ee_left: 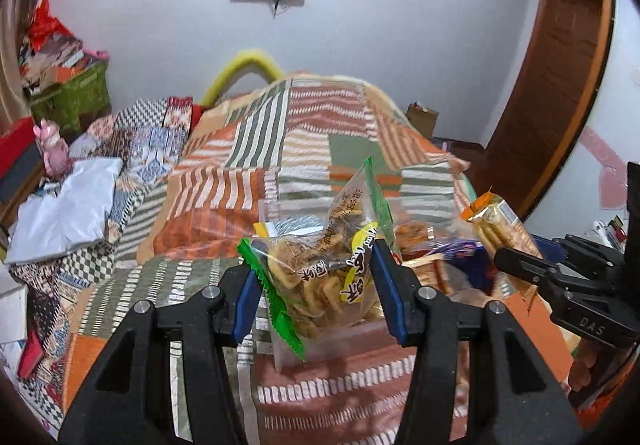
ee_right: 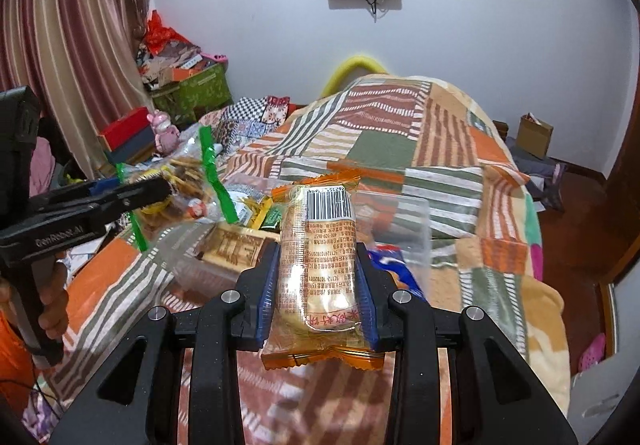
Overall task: Organize snacks
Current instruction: 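Lower the cookie bag into the box with the left tool while the right lowers the cake in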
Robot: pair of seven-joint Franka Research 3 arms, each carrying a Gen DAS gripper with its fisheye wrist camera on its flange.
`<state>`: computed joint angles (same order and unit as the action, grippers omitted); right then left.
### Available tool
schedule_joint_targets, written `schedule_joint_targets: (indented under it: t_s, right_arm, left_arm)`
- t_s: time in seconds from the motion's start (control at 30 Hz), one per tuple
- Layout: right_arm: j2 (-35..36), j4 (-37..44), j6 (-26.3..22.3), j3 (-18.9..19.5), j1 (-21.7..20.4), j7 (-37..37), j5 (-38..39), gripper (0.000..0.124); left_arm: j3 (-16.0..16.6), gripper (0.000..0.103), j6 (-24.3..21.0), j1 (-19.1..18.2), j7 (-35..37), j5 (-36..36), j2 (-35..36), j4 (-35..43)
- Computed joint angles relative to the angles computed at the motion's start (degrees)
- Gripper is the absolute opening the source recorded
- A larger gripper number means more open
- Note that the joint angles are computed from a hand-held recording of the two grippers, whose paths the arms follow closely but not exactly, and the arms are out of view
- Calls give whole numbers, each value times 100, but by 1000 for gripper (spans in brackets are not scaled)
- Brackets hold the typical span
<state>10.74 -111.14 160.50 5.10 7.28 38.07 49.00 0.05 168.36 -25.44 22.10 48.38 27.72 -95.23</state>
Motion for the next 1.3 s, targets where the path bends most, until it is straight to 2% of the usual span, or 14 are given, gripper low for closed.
schedule_joint_targets:
  t_s: [0.07,0.27,0.37,0.47,0.67,0.73,0.8,0.87,1.1,1.2,1.3]
  right_arm:
    - [184,163,-18,-44,68,257,-275,32]
    - [546,461,-21,-23,117,798,-893,32]
    - [564,480,1,71,46,810,-876,32]
    - [598,527,-13,100,19,841,-888,32]
    - [543,491,-121,127,-29,837,-877,33]
    - [481,424,-97,117,-15,835,-882,36]
    - [411,364,-88,134,-29,773,-798,54]
    - [301,253,-8,207,-68,565,-526,62]
    - [-147,-141,182,199,17,45,41,62]
    - [-448,-356,274,195,57,-454,590,62]
    - [-709,-521,328,112,168,-938,1130,62]
  left_arm:
    - [-155,52,28,160,226,-271,201,140]
    - [-45,52,275,117,404,-589,540,418]
    - [49,52,99,-6,544,-658,683,603]
    - [-149,52,-126,89,885,-917,850,816]
    - [-189,52,-218,61,1225,-1156,923,877]
    - [-198,52,-230,57,1300,-1207,867,818]
    - [-130,52,-198,2,1265,-1178,776,716]
    - [-13,56,-145,-94,1159,-1054,668,597]
    - [457,60,192,-510,336,-63,53,-56]
    - [832,60,310,-844,-556,839,-283,-312]
    - [1263,61,388,-1262,-1796,2110,-649,-529]
